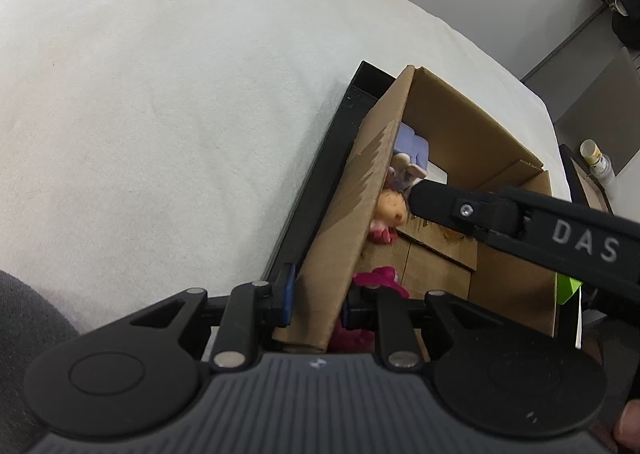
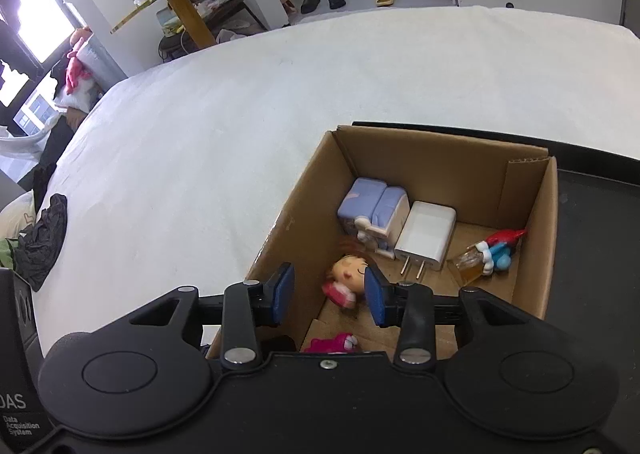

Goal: Organize rigid objects
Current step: 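Open the right gripper to release the doll into the box, then move the right gripper back over the tray to the green cube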

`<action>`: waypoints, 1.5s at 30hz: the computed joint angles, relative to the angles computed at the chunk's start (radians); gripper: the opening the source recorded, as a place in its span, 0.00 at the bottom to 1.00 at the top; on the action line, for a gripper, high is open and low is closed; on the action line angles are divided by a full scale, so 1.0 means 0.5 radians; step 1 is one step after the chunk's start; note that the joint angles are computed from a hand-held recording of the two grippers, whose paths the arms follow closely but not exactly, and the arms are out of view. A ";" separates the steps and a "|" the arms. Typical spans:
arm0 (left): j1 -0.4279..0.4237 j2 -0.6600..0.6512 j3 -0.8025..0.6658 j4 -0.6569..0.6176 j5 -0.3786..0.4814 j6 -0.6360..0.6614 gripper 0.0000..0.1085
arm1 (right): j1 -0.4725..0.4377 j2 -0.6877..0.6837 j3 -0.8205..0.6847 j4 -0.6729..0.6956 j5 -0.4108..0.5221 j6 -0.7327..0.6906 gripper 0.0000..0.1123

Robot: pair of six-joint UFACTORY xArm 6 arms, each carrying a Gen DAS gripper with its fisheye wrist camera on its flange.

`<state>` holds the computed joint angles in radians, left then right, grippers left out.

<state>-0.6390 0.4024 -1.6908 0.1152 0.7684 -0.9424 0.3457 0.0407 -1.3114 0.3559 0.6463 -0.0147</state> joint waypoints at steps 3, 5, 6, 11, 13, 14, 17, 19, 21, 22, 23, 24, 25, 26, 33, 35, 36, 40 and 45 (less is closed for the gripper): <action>-0.002 0.005 -0.012 0.012 0.013 -0.014 0.18 | 0.000 -0.035 0.027 -0.015 -0.003 -0.006 0.35; -0.005 0.010 -0.018 0.023 0.018 -0.022 0.18 | 0.002 -0.069 0.051 -0.031 -0.004 -0.030 0.35; -0.007 0.012 -0.021 0.027 0.021 -0.026 0.18 | 0.003 -0.085 0.061 -0.039 -0.004 -0.041 0.35; -0.015 0.017 -0.027 0.051 0.027 -0.042 0.18 | -0.001 -0.176 0.118 -0.128 -0.006 -0.034 0.35; -0.016 0.020 -0.031 0.058 0.031 -0.045 0.18 | -0.005 -0.208 0.140 -0.159 -0.006 -0.028 0.35; -0.016 0.023 -0.036 0.061 0.035 -0.048 0.18 | -0.006 -0.227 0.154 -0.175 -0.007 -0.027 0.35; -0.019 0.033 -0.054 0.070 0.053 -0.056 0.18 | -0.012 -0.279 0.197 -0.232 -0.009 -0.023 0.35; -0.019 0.038 -0.064 0.073 0.061 -0.064 0.18 | -0.016 -0.310 0.226 -0.279 -0.011 -0.008 0.35; -0.020 0.044 -0.076 0.087 0.075 -0.074 0.18 | -0.017 -0.345 0.260 -0.352 -0.020 0.014 0.35; -0.021 0.046 -0.081 0.089 0.081 -0.077 0.18 | -0.017 -0.362 0.277 -0.369 -0.026 0.017 0.35; -0.022 0.049 -0.086 0.091 0.085 -0.080 0.18 | -0.021 -0.380 0.294 -0.375 -0.030 0.012 0.35; -0.023 0.052 -0.091 0.094 0.090 -0.082 0.18 | -0.026 -0.398 0.314 -0.377 -0.035 0.006 0.35; -0.025 0.056 -0.098 0.100 0.096 -0.086 0.18 | -0.029 -0.415 0.330 -0.387 -0.041 0.005 0.35; -0.027 0.059 -0.103 0.105 0.102 -0.090 0.18 | -0.032 -0.429 0.346 -0.399 -0.048 0.008 0.35; -0.040 0.082 -0.149 0.150 0.151 -0.100 0.17 | -0.071 -0.541 0.465 -0.474 -0.092 0.040 0.37; -0.044 0.096 -0.172 0.163 0.172 -0.102 0.17 | -0.086 -0.576 0.500 -0.506 -0.107 0.057 0.39; -0.046 0.101 -0.182 0.169 0.181 -0.105 0.17 | -0.094 -0.592 0.518 -0.517 -0.116 0.066 0.40; -0.051 0.124 -0.221 0.180 0.216 -0.115 0.17 | -0.127 -0.647 0.580 -0.553 -0.143 0.098 0.40; -0.061 0.149 -0.264 0.205 0.257 -0.120 0.17 | -0.169 -0.705 0.658 -0.607 -0.180 0.134 0.44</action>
<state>-0.6696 0.4766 -1.8231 0.2178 0.8968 -1.0025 0.2614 -0.3116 -0.9823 0.0526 0.5561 0.0522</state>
